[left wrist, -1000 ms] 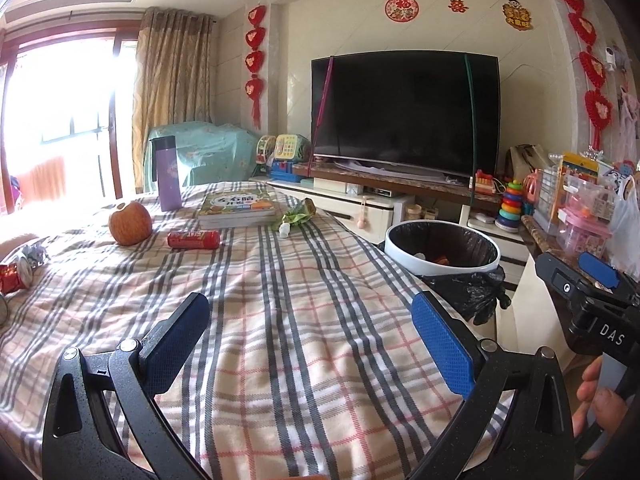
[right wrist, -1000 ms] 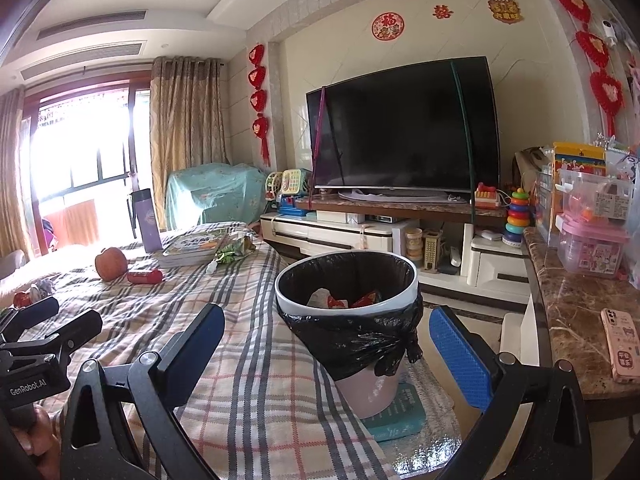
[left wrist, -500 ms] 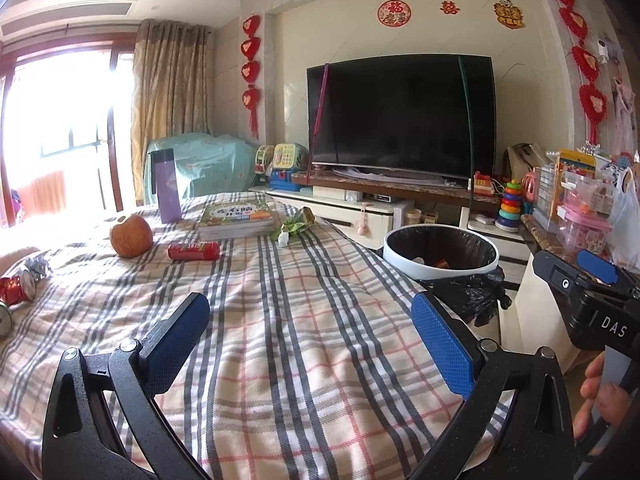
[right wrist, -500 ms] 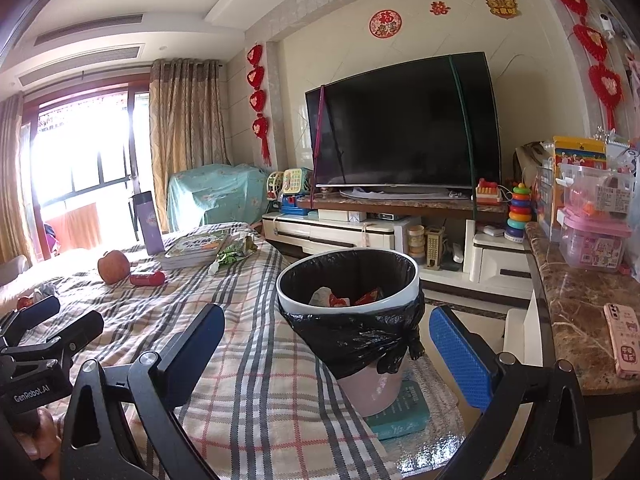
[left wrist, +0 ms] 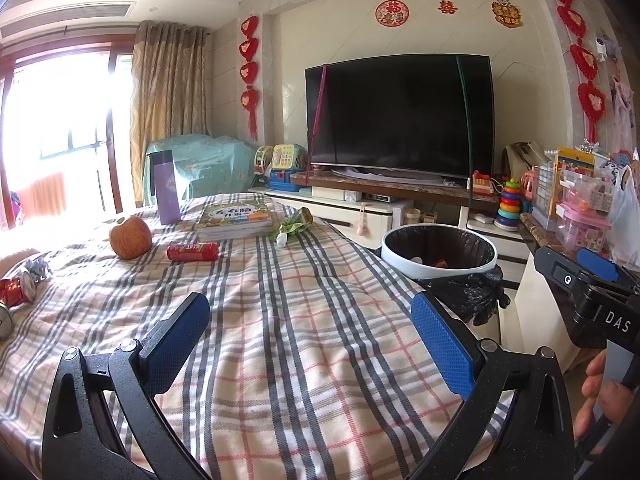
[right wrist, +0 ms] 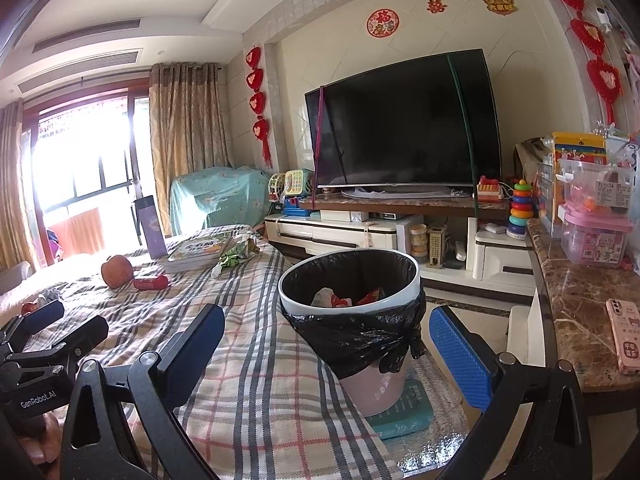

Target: Collect trash

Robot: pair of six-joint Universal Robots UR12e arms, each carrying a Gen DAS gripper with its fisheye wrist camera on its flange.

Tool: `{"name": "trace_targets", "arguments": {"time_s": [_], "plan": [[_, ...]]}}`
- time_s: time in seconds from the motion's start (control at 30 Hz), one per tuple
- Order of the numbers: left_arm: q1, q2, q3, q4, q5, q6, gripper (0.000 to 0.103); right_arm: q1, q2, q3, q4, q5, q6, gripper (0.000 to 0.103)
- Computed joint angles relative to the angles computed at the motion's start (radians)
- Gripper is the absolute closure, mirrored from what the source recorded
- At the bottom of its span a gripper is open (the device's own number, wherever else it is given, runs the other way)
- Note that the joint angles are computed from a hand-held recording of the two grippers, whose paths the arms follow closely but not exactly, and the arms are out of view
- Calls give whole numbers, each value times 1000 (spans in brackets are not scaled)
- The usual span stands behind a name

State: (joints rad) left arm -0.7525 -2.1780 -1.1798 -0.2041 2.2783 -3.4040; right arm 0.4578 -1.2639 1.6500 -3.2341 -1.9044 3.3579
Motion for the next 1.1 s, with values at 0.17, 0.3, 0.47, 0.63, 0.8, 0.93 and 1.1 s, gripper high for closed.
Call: {"name": "trace_targets", "arguments": {"time_s": [0.17, 0.3, 0.47, 0.63, 0.8, 0.93, 1.1], "plan": [[0, -1, 1, 1, 0, -5, 0, 2, 1, -2, -1, 2, -2, 0], [0, -1, 2, -7, -5, -8, 0, 5, 2, -4, 4, 2, -6, 0], [0, -1, 2, -7, -5, -8, 0, 7, 3, -6, 5, 4, -11, 0], [0, 0, 2, -14, -8, -14, 0, 10, 3, -9, 13, 4, -16, 0], [0, 0, 0, -10, -11, -13, 0, 11, 4, -10, 9, 3, -13, 0], [0, 0, 0, -12, -10, -15, 0, 10, 3, -9, 9, 5, -14, 0], [0, 0, 2, -18, -13, -18, 0, 10, 3, -9, 9, 6, -16, 0]]}}
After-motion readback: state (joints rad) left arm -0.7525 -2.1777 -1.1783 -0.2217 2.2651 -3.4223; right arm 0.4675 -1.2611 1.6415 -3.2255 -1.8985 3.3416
